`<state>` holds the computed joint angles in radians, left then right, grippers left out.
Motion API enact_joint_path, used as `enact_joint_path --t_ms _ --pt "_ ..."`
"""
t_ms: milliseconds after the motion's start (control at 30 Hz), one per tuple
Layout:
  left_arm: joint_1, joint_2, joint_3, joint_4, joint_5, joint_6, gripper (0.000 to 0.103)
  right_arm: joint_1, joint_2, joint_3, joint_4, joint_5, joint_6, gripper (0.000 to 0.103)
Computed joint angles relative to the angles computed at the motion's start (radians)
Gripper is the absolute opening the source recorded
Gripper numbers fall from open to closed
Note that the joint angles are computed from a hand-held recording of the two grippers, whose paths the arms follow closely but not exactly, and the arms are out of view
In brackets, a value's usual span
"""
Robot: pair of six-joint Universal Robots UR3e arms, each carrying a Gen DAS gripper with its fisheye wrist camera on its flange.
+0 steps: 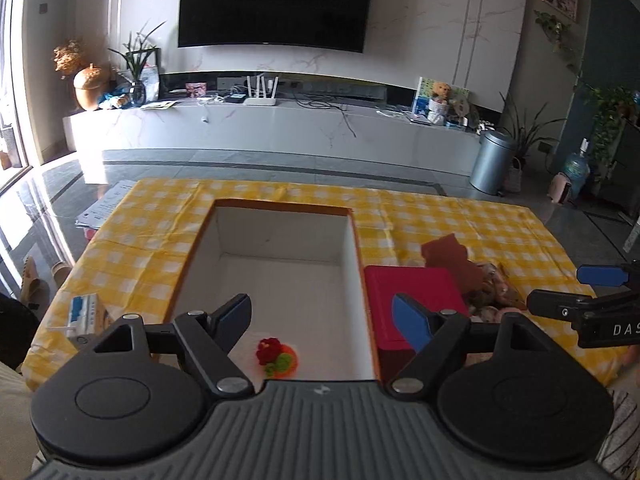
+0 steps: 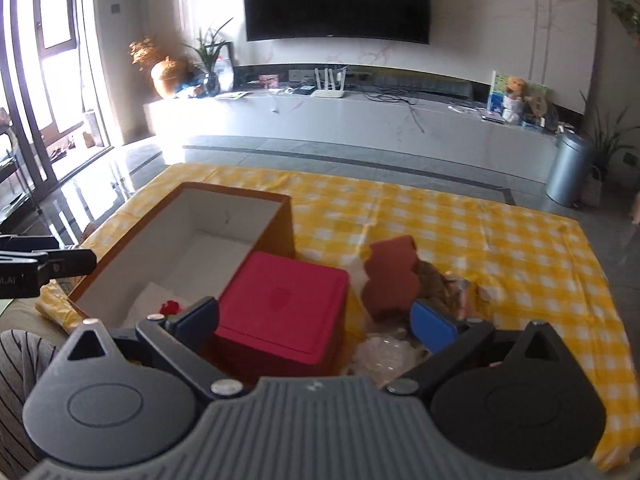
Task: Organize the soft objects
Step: 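Move both tools back toward the remaining soft items, then grasp the pink crocheted hat with the right gripper while the left grasps the plastic bundle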
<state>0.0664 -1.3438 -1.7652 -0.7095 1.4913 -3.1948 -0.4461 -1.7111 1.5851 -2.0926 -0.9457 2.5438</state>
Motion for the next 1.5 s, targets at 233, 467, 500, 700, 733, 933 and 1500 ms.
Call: enact_joint_path --t_ms 233,467,500,700,733,933,1500 --pt "-0.223 -0.259 0.21 -0.002 -0.017 0.012 0.094 -0.3 -0.01 0.051 0.013 0.023 -0.003 0.1" --pt "-0.256 -0.452 0.382 -0.106 -0.086 0.007 0.094 -0.25 0.213 -0.011 -0.008 -0.132 0.017 0.1" --pt "-0.259 -0.474 0.4 -0.111 -0.083 0.013 0.094 -0.228 0.26 -0.051 0.033 -0.153 0.005 0.1" --pt "-0.284 -0.585 0.514 -0.173 -0.058 0.019 0.094 -0.134 0.412 -0.107 -0.003 -0.198 0.022 0.1" --pt "-0.286 -0.597 0.528 -0.183 -0.052 0.022 0.094 -0.111 0.464 -0.163 0.022 -0.215 0.034 0.099" --pt "-0.292 -0.634 0.574 -0.205 -0.005 0.073 0.094 -0.029 0.622 -0.306 -0.047 -0.331 0.142 0.094" --pt "-0.391 -0.902 1.051 -0.546 -0.024 0.068 0.093 0.058 0.822 -0.485 -0.046 -0.395 -0.002 0.076"
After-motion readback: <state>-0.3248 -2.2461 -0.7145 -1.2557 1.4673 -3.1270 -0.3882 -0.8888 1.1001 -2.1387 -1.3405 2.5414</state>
